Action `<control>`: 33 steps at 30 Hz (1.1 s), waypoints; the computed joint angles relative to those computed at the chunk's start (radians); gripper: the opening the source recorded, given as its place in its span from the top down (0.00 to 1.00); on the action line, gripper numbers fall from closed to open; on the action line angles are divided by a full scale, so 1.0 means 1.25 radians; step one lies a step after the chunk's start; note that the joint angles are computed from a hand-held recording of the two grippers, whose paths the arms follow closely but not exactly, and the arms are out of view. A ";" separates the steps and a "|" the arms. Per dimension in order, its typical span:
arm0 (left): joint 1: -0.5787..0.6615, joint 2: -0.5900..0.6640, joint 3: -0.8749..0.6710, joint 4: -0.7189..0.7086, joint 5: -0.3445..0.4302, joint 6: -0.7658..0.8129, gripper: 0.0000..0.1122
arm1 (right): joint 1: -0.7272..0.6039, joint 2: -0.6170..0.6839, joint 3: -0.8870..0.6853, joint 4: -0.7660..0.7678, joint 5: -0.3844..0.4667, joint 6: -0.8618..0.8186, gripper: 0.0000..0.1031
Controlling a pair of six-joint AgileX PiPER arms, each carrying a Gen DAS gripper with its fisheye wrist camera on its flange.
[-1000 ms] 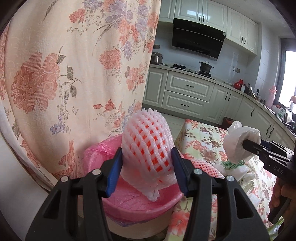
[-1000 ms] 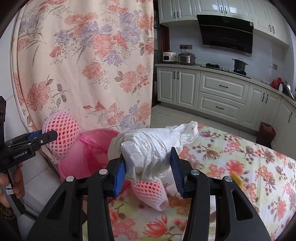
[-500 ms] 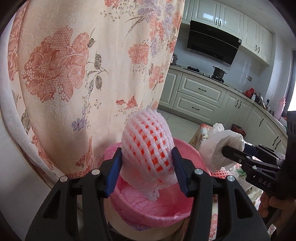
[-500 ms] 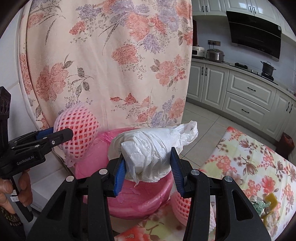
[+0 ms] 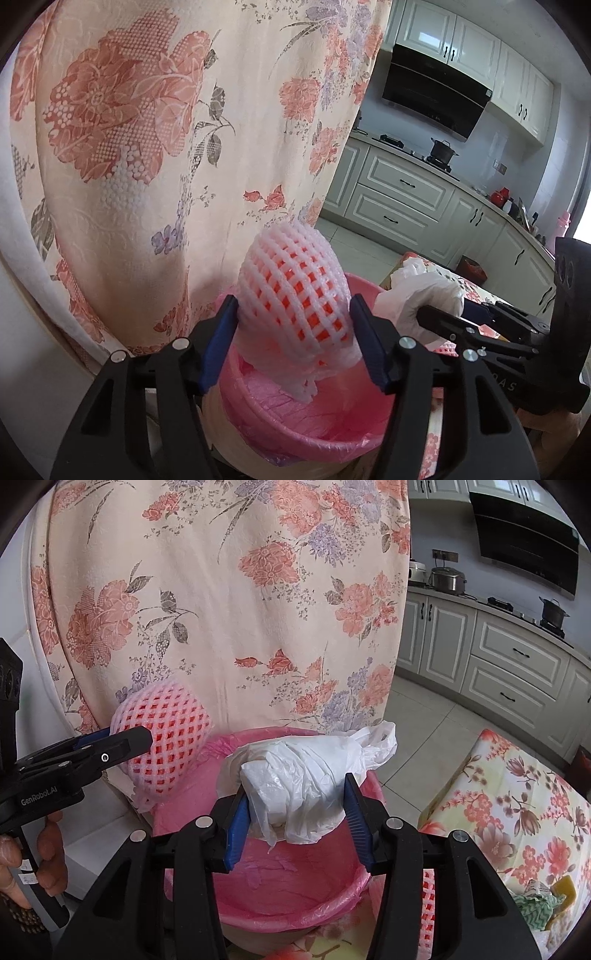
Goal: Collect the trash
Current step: 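Carry both held items to the pink wastebasket and open both tools, then move both open tools back over the table toward the remaining trash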
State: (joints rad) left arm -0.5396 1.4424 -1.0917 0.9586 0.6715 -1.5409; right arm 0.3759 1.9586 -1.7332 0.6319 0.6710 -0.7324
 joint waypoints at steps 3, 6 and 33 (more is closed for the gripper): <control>0.009 0.005 0.000 -0.007 -0.017 0.001 0.38 | 0.001 0.005 -0.003 -0.010 -0.007 0.006 0.43; 0.007 0.005 0.000 -0.001 -0.014 -0.009 0.35 | -0.005 0.002 0.003 -0.010 -0.011 0.004 0.43; -0.178 0.063 -0.059 0.161 0.108 -0.088 0.13 | -0.249 -0.204 0.285 0.250 -0.041 -0.256 0.29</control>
